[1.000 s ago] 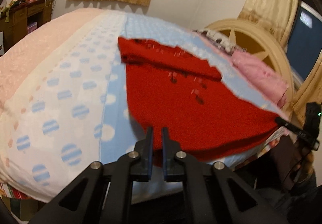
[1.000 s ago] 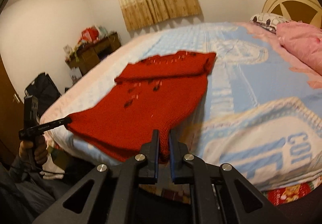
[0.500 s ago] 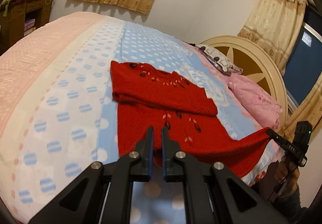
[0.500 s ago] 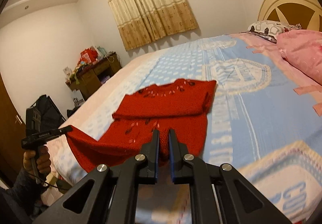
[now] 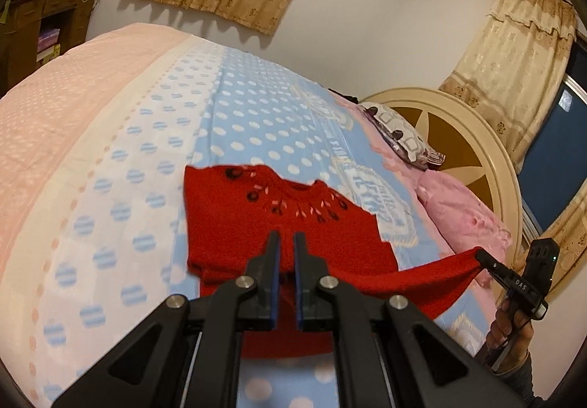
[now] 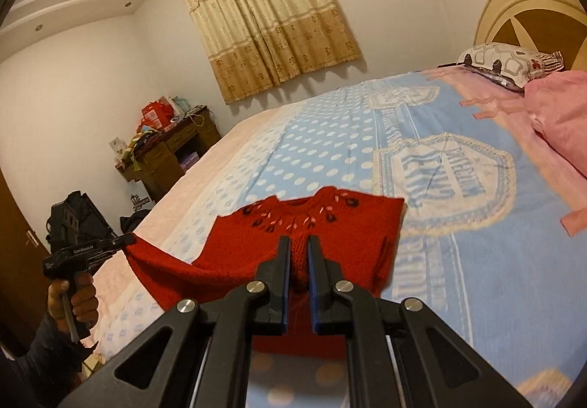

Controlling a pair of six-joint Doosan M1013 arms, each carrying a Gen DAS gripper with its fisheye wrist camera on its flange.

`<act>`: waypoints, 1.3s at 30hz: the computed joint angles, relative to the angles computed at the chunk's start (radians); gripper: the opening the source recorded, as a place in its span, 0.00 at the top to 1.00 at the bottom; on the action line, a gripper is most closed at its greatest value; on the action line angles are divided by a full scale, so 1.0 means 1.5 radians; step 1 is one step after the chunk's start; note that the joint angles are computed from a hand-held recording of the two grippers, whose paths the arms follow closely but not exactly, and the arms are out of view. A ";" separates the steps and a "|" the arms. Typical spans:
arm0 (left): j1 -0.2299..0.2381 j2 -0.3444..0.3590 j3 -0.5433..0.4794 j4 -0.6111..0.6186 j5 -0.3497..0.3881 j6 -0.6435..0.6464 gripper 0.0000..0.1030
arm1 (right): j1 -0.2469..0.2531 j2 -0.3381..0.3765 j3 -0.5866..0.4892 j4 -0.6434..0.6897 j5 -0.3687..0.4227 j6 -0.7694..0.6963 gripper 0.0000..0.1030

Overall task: Fold small clothes
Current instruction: 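Lift the hem with both tools and fold it toward the collar, then lay the hem onto the collar and open both tools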

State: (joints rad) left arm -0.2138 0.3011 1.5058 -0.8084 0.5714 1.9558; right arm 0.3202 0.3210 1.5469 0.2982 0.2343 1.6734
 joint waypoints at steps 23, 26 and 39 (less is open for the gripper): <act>0.002 0.222 -0.278 0.195 0.114 -0.249 0.94 | -0.062 0.228 -0.294 -0.044 0.234 0.112 0.93; 0.000 0.243 -0.297 0.217 0.129 -0.272 0.94 | -0.065 0.255 -0.325 -0.060 0.259 0.131 0.93; -0.011 0.219 -0.259 0.338 0.068 -0.349 0.54 | -0.067 0.273 -0.347 -0.112 0.245 0.157 0.31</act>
State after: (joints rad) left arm -0.2304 0.6291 1.1169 -0.3007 0.6739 1.4326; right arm 0.2201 0.7310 1.0271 0.1309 0.6024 1.9082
